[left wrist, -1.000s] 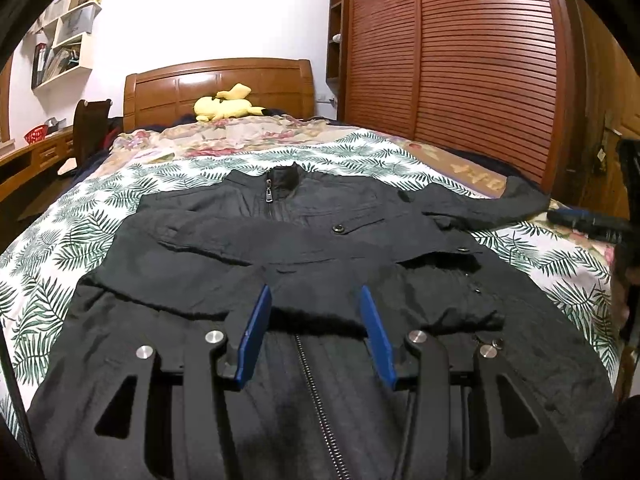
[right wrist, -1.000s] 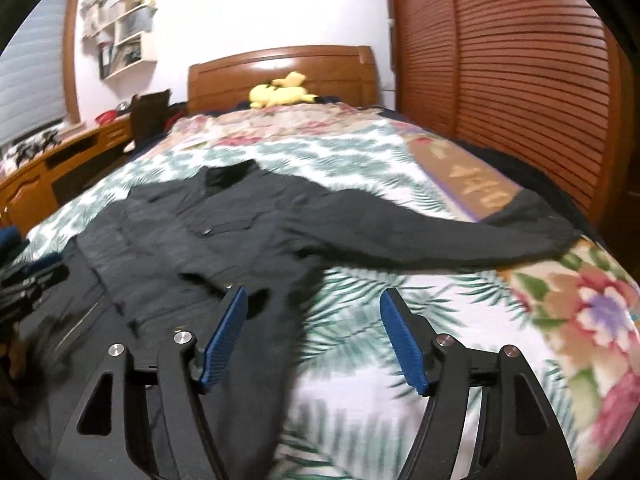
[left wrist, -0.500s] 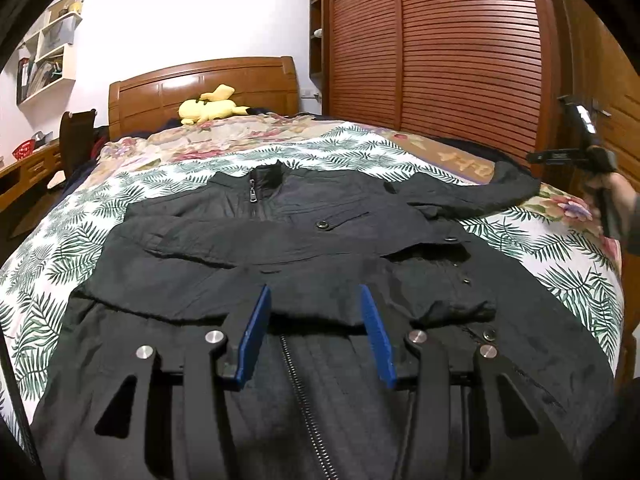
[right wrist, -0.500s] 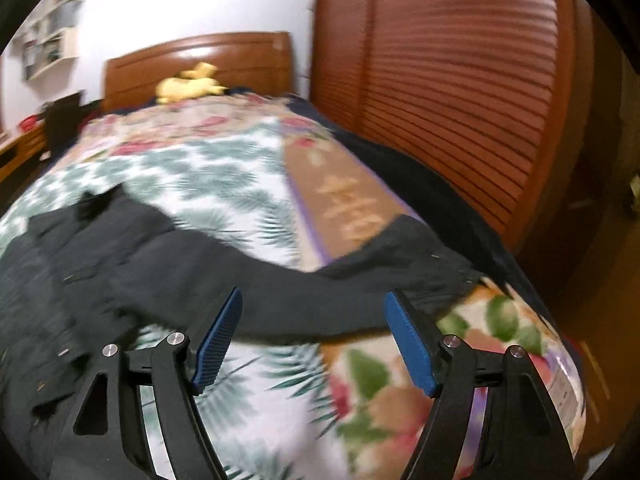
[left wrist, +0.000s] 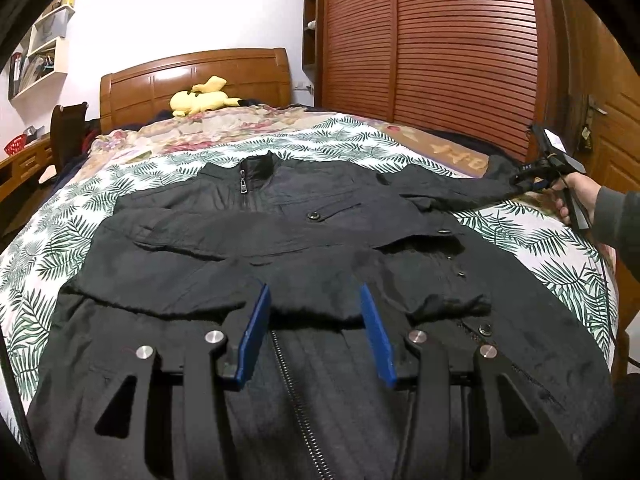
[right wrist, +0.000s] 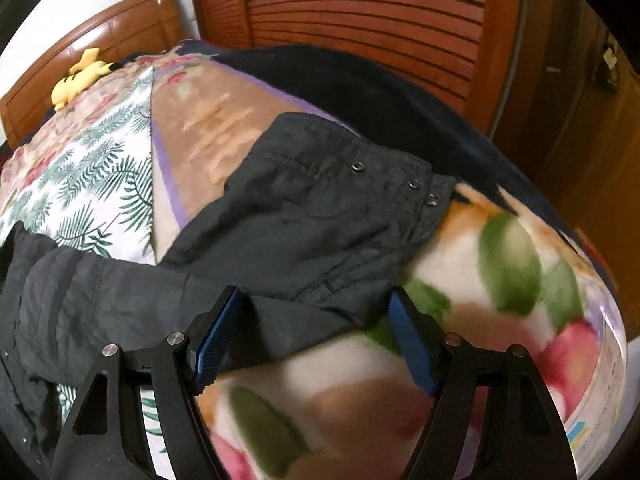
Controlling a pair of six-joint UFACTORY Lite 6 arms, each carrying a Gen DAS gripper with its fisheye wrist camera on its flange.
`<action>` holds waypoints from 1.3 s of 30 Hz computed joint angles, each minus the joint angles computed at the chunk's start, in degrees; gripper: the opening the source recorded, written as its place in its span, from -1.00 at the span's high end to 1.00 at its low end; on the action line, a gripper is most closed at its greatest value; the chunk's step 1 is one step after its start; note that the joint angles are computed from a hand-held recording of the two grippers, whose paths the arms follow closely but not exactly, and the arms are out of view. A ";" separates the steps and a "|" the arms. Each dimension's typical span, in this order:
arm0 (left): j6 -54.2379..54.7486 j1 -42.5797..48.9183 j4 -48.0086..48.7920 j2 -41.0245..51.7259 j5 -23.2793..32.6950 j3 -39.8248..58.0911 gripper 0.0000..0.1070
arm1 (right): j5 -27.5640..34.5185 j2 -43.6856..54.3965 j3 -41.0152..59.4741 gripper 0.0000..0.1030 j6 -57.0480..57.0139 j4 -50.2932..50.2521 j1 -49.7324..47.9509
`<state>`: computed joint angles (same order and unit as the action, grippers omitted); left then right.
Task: Fold large clothes
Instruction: 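Move the right tool to the other sleeve's cuff and grasp it, then lift the grasped sleeve cuff up with the right tool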
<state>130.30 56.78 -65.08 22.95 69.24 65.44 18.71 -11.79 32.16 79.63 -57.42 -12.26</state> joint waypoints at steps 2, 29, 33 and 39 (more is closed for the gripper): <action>-0.03 0.06 0.08 0.05 0.11 0.09 0.14 | 0.13 -0.63 0.10 0.29 -3.17 2.19 0.69; -1.64 7.04 4.63 3.42 7.32 8.94 0.14 | 50.85 25.76 68.04 0.89 -7.15 -3.19 72.90; -3.96 8.67 4.93 6.46 9.68 14.21 0.15 | 51.44 37.20 82.22 0.89 -10.09 -3.49 76.05; -6.25 10.15 4.67 10.66 11.01 20.64 0.15 | 51.30 51.19 98.08 0.89 -13.59 1.02 76.34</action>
<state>124.05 66.93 -60.41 33.61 80.26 86.08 70.01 39.39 130.24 66.04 -56.40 64.08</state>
